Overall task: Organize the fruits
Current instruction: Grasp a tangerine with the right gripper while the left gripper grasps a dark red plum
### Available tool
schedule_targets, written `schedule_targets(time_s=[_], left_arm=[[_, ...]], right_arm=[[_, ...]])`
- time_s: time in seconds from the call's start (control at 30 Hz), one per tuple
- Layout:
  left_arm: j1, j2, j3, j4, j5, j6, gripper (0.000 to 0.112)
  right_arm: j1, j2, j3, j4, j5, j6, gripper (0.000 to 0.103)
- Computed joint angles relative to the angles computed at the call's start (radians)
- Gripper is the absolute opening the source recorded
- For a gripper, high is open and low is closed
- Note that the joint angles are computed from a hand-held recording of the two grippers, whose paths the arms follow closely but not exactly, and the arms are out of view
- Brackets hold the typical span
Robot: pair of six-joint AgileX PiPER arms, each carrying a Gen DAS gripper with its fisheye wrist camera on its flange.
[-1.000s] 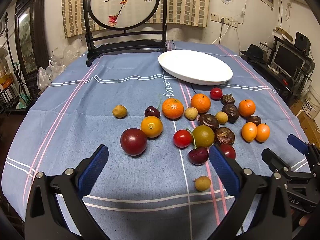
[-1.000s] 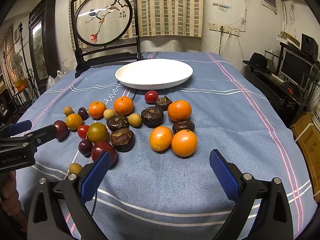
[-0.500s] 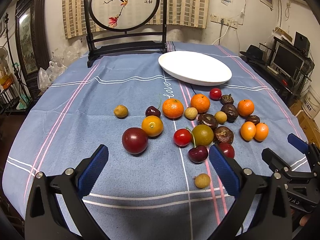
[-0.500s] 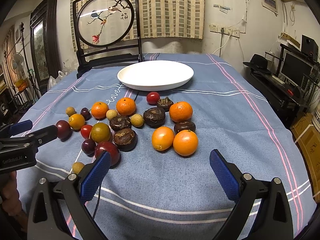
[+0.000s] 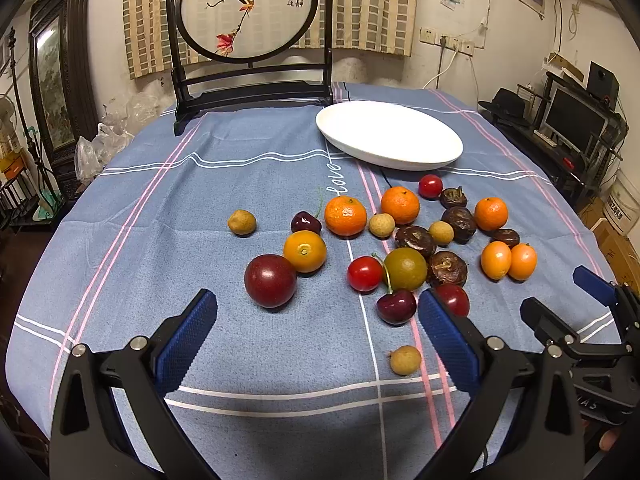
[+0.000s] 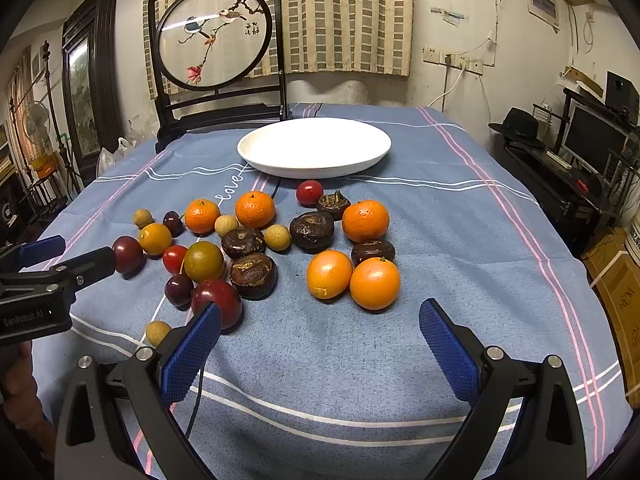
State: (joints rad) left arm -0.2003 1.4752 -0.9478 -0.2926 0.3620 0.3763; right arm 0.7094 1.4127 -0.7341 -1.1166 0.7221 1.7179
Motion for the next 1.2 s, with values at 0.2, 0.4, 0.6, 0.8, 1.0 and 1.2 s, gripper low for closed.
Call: schedule_targets(time_s=[0.2, 0.4, 0.6, 0.8, 1.0, 1.2], left_arm=[[0.001, 0.015, -0.011, -0.014, 0.003, 0.021, 0.098], [0.033, 0.056, -0.039, -0.09, 0.014, 0.133, 0.098], [0.097, 0.099, -0.066, -0.173, 0.06, 0.272, 0.098], [0.16, 0.125, -0.06, -0.226, 0.067, 0.392, 0.098], [0.191, 0.184, -0.109, -0.205, 0.093, 0.367, 0.098], [0.154, 0.25, -0.189, -0.1, 0.133, 0.247, 0.098]], right_arm=[[-0.005, 0.001, -0.001, 0.002, -0.003, -0.006, 0.099], [-0.052, 0.018, -0.008, 0.039, -0.03, -0.07, 0.099], [-0.207, 0.061, -0.039, 0.233, -0.129, -0.303, 0.099], [-0.311, 0.114, -0.084, 0.394, -0.142, -0.498, 0.08], [-0.378, 0.157, -0.115, 0.481, -0.191, -0.6, 0.071], [-0.371, 0.223, -0.195, 0.476, -0.153, -0.633, 0.053]])
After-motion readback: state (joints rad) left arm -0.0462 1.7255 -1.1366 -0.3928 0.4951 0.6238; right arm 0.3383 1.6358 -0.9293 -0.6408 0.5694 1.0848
